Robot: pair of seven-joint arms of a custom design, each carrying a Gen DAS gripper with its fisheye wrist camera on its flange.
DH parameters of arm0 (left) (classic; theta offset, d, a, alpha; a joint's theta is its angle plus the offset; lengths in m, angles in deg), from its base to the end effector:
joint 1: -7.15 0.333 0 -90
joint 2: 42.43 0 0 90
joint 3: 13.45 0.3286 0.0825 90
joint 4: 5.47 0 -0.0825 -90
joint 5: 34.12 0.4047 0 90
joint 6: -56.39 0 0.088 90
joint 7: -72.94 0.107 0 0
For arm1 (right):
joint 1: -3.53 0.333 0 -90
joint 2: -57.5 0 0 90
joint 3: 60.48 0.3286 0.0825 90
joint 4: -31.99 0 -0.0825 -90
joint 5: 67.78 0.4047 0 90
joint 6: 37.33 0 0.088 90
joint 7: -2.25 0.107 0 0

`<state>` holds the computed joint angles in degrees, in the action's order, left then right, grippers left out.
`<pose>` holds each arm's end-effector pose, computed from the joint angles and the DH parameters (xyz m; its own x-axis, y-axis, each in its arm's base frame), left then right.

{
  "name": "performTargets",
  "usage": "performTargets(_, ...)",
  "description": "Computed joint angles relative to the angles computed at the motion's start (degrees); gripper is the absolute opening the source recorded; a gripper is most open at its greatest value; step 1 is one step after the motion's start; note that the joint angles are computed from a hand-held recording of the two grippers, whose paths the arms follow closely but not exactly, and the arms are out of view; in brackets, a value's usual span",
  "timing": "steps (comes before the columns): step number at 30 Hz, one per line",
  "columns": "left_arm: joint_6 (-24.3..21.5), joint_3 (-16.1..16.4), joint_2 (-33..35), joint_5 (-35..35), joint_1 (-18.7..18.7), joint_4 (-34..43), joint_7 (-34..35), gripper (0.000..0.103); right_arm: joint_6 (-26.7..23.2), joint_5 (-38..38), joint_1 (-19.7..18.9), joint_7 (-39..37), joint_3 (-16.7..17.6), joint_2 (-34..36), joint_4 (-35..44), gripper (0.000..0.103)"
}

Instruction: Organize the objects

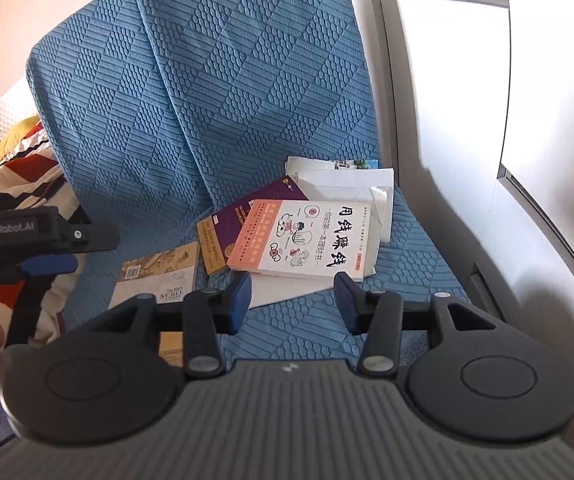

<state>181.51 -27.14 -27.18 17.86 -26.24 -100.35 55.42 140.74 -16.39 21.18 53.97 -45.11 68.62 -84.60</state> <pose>0.5033 -0.4748 0.5021 0.4712 -0.8319 0.2930 -0.5464 -0.5361 -0.6435 0.5712 0.2828 0.4325 0.4188 -0.8750 -0.2427 -0.6575 -0.1078 -0.7457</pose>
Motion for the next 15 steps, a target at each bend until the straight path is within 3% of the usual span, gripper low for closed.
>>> performTargets(6, -0.29, 0.3, 0.26, 0.87, -0.01, -1.05, -0.72, 0.081, 1.13, 4.16, -2.42, -5.77, 2.94, 3.03, 1.6, 0.049)
performTargets(8, -0.21, 0.43, -0.03, 1.57, 0.08, -1.83, -1.39, 0.081, 2.23, 8.94, -5.21, -10.94, 6.27, 4.27, 2.55, 0.049)
performTargets(11, 0.07, 0.46, -0.09, 1.63, 0.56, -2.68, -1.85, 0.081, 4.22, 10.12, -5.48, -12.67, 6.77, 6.02, 3.23, 0.049)
performTargets(15, 1.06, 0.61, 0.41, 1.78, 1.04, -3.13, -2.93, 0.081, 7.53, 12.58, -9.85, -16.05, 11.91, 8.61, 4.39, 0.049)
